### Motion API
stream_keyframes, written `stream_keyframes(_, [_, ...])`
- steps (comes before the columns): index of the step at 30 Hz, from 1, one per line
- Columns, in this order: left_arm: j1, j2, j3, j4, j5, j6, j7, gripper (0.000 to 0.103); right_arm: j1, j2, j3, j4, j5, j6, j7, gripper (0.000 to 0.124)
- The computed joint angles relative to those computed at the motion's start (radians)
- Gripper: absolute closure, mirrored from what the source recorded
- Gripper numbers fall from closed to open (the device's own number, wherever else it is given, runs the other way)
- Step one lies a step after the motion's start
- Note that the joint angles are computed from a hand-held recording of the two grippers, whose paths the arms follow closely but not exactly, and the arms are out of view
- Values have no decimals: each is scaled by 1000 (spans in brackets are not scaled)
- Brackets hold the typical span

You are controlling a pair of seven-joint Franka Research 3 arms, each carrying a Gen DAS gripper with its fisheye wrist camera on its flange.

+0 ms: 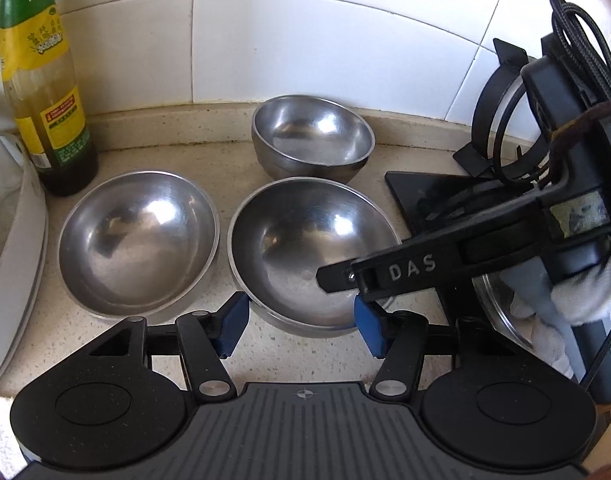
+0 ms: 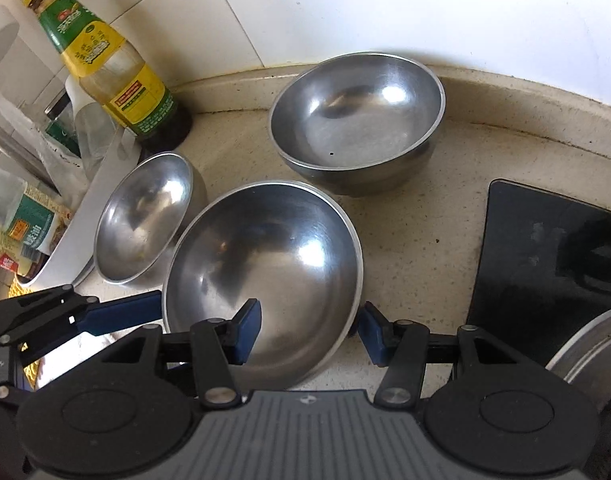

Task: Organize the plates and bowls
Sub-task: 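Move the right tool to a steel bowl and grip its rim, then lift the gripped steel bowl with the right tool toward another steel bowl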

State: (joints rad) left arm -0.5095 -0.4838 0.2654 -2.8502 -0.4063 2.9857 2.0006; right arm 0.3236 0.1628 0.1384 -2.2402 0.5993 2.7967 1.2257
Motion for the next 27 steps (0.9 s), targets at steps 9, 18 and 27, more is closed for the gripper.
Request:
stream_keyframes(9, [-7, -9, 4, 0, -37, -25, 35, 38, -6, -59, -3, -51, 54, -43, -52, 67])
stream_keyframes(18, [41, -94, -51, -47, -4, -79, 16, 38, 19, -102, -11, -103, 68, -33, -55, 67])
stream_keyframes(27, [62, -119, -54, -70, 27, -77, -10, 35, 21, -115, -22, -111, -4, -33, 12, 61])
